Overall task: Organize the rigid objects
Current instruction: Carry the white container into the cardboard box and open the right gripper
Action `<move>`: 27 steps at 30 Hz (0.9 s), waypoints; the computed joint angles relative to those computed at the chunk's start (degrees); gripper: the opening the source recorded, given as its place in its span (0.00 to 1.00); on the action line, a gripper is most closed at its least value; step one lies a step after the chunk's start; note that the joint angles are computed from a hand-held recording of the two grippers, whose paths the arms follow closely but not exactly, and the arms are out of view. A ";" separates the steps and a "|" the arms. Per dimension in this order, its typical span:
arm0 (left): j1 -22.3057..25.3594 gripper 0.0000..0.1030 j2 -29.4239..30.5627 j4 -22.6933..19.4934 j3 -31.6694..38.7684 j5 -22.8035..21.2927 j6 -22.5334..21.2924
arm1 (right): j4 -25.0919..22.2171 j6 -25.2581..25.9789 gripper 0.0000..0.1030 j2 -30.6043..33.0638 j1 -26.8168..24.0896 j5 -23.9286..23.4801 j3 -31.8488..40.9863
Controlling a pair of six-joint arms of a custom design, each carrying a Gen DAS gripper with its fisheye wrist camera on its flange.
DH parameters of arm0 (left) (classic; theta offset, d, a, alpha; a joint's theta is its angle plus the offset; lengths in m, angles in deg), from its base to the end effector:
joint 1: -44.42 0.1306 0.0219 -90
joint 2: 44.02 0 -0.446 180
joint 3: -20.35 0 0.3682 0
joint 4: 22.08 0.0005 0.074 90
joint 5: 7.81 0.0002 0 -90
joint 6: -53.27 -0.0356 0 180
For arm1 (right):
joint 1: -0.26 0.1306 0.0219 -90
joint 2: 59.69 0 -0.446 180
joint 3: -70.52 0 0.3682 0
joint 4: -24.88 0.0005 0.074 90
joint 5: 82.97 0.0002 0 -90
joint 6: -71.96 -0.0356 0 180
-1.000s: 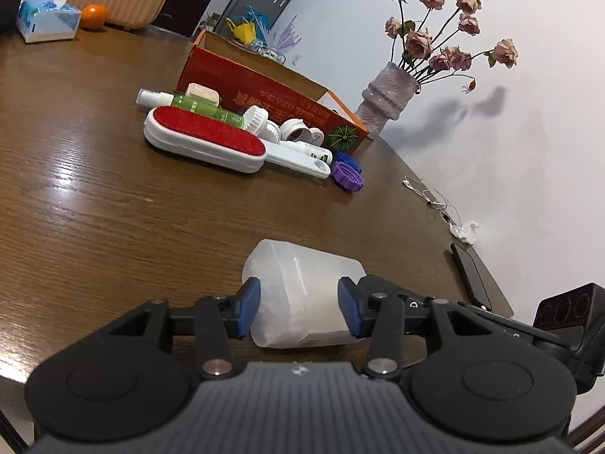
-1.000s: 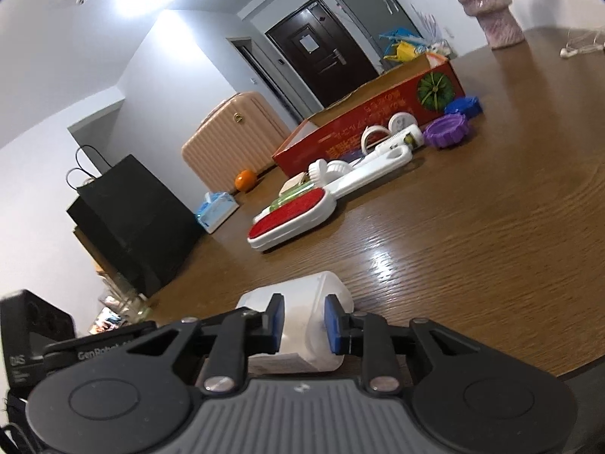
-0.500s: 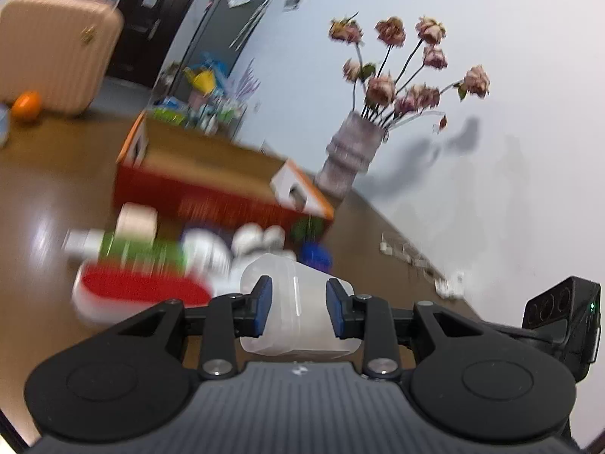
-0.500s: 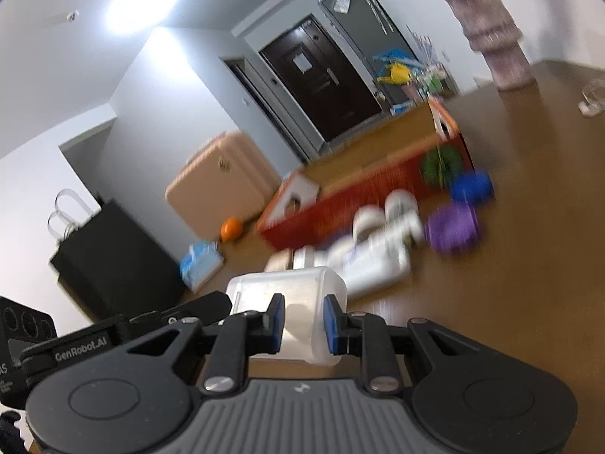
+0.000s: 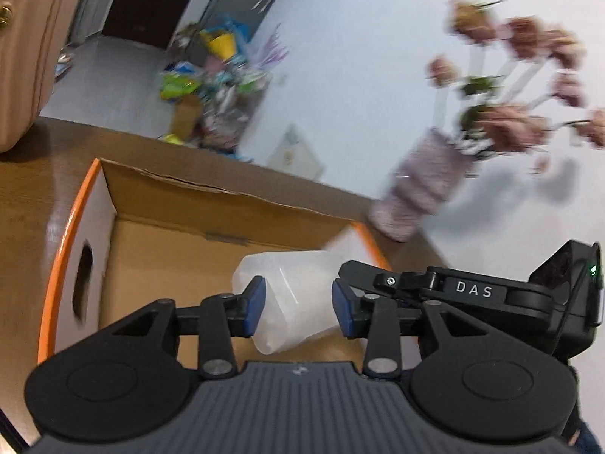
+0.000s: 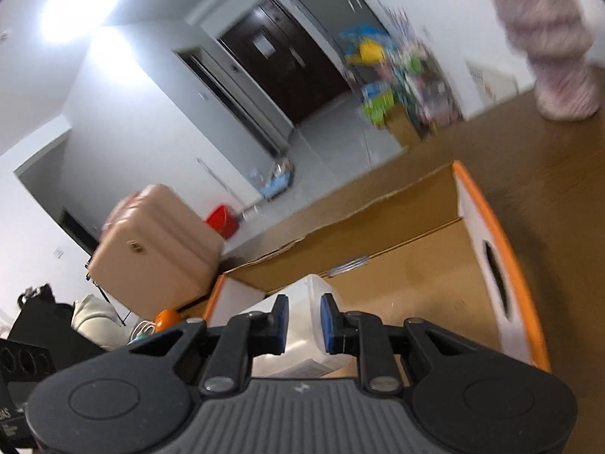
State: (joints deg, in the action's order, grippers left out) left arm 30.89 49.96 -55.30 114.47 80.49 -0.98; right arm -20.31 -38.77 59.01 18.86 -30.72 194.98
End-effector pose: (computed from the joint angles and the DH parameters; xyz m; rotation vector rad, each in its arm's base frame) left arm 0.4987 -0.1194 0.5164 -0.4382 2.1405 -0.4643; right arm 0.6388 0.2375 0.4937 -0.3274 2.2980 1.1020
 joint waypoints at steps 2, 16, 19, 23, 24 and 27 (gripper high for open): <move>2.31 0.37 4.01 -2.48 4.12 2.78 0.20 | -6.13 1.44 0.18 5.93 0.82 2.21 9.25; 6.00 0.59 13.11 -8.79 12.80 3.28 0.61 | -18.32 8.09 0.19 17.72 3.68 10.03 29.35; 5.12 0.66 10.61 -10.50 12.61 0.93 -2.43 | -18.06 8.97 0.19 15.30 3.09 10.22 27.03; 3.13 0.78 4.74 -13.02 11.78 -5.11 -8.55 | -16.79 12.88 0.19 9.04 1.83 11.99 21.15; 2.55 0.81 2.88 -13.61 11.26 -6.69 -9.87 | -16.51 13.63 0.19 7.30 1.34 11.97 19.52; 0.10 0.92 -3.39 -15.62 8.80 -13.82 -14.17 | -15.87 16.46 0.21 1.33 -0.45 11.74 13.98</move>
State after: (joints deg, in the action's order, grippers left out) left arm 30.99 46.57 -70.92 123.27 66.68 -15.15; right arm -36.18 -22.31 60.34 18.41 -18.98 208.95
